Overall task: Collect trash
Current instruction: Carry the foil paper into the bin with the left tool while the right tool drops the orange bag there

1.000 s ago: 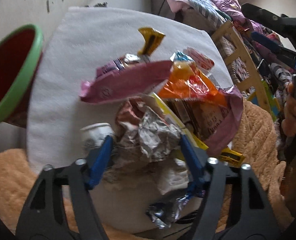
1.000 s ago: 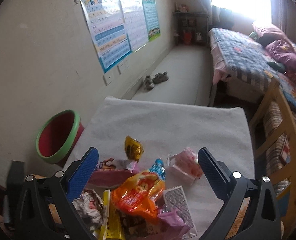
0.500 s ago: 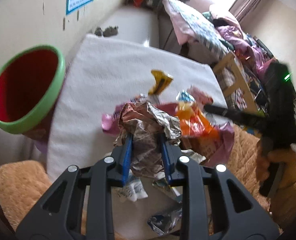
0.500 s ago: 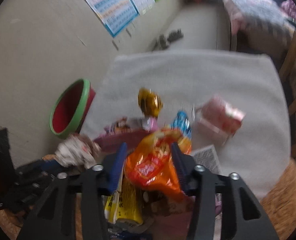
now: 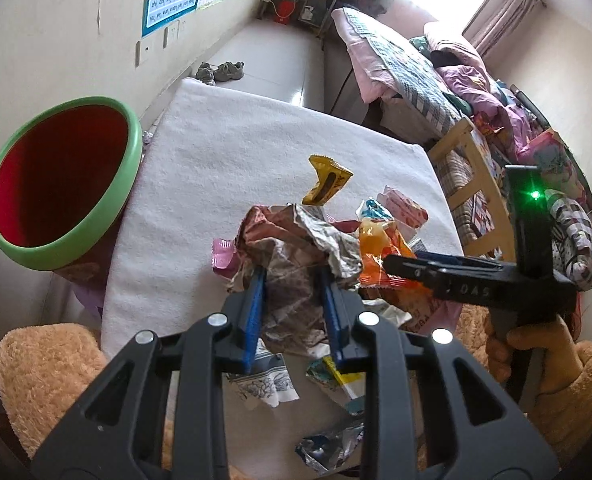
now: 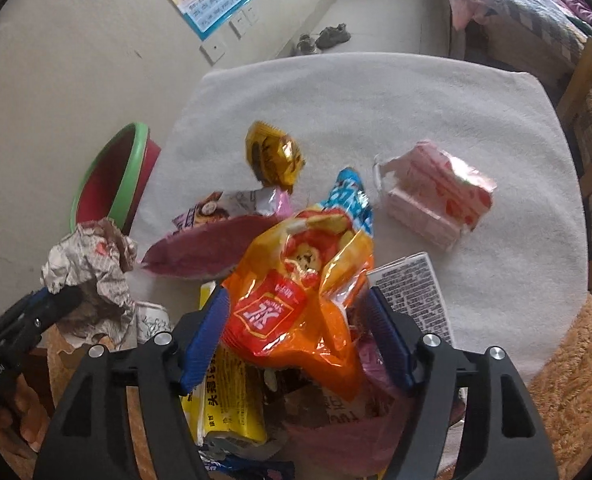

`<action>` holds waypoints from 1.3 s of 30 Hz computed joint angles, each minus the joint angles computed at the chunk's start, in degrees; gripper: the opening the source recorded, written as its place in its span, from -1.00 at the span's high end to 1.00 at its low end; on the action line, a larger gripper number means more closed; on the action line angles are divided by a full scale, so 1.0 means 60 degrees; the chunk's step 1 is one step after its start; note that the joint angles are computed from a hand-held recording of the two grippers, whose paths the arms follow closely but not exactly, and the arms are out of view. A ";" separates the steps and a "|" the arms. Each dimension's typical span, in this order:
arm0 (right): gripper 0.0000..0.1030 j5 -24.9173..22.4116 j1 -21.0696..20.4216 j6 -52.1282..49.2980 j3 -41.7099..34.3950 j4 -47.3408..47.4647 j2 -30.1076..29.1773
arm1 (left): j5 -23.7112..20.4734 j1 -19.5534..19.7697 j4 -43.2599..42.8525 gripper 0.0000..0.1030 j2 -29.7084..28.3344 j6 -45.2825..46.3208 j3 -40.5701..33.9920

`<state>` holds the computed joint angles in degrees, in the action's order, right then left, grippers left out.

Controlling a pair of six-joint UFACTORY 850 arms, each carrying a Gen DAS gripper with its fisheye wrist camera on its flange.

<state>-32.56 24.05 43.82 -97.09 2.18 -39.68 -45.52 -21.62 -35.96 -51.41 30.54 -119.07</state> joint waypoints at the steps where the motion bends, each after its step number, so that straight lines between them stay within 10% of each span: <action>1: 0.24 0.0019 0.0001 -0.0083 0.0014 0.0079 0.0001 | 0.0001 0.0000 0.0005 0.49 -0.0002 -0.0014 -0.0004; 25: 0.50 0.2074 0.0199 0.2798 0.0680 -0.3089 0.1346 | 0.0672 0.0287 -0.0042 0.49 0.0232 -0.0355 0.0236; 39: 0.50 0.1573 0.0414 -0.0414 -0.1576 -0.0936 -0.0076 | 0.1371 0.0728 0.0712 0.49 0.0108 -0.1430 -0.0057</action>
<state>-23.12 26.53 41.33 -106.54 -3.44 -40.13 -37.29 -17.25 -31.69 -50.76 21.96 -119.41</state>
